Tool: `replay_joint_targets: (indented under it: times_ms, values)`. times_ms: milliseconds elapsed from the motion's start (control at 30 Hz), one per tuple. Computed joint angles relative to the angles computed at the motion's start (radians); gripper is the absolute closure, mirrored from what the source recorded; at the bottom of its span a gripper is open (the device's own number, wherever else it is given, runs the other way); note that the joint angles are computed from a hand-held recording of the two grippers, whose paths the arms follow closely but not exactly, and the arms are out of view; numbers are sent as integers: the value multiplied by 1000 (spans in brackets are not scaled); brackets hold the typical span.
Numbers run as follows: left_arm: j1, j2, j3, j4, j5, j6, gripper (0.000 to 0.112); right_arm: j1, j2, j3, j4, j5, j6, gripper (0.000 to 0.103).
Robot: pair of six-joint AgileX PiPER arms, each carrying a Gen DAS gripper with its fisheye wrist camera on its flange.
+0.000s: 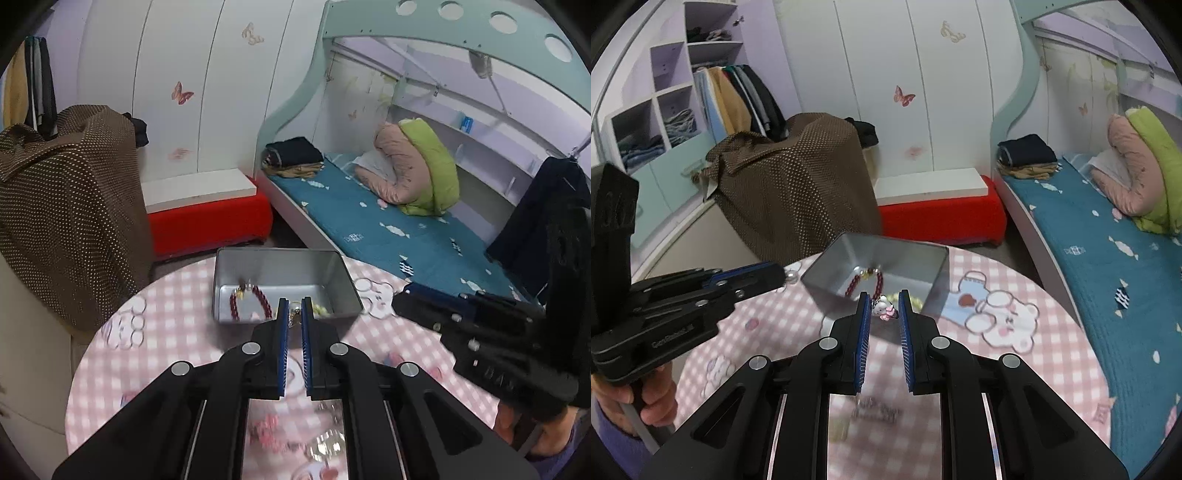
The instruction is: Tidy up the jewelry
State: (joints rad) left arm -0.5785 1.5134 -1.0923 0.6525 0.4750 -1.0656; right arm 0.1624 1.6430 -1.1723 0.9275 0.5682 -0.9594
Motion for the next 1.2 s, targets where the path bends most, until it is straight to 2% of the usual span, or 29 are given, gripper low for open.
replay_joint_targets:
  times_ms: [167,333,600,633,700,933,1033,1067,1133,1200]
  values:
    - [59,136,-116,-96,4,108,107,33,111,-99,-38,-31,68,87]
    - [74,235,-189,-94,33,120,107,60,210,-192,-111,-44,153,87]
    - [95,287,-206,-130,17,147,104,66,289,-250,-133,-33,191,87]
    - [95,286,-204,-126,14,145,102,66,291,-252,-132,-32,191,87]
    - [87,285,-202,-97,20,118,89,64,298,-257,-125,-25,187,87]
    - [82,260,-185,-66,29,85,83,54,303,-258,-89,-15,168,85]
    - [68,232,-161,-9,43,27,73,42,290,-243,-55,-2,135,85]
    - [59,216,-148,24,50,-10,67,40,284,-239,-55,-1,136,85]
    - [45,186,-125,79,64,-70,60,34,268,-223,-44,1,124,80]
    - [30,152,-100,115,81,-104,56,25,240,-197,-25,-1,105,67]
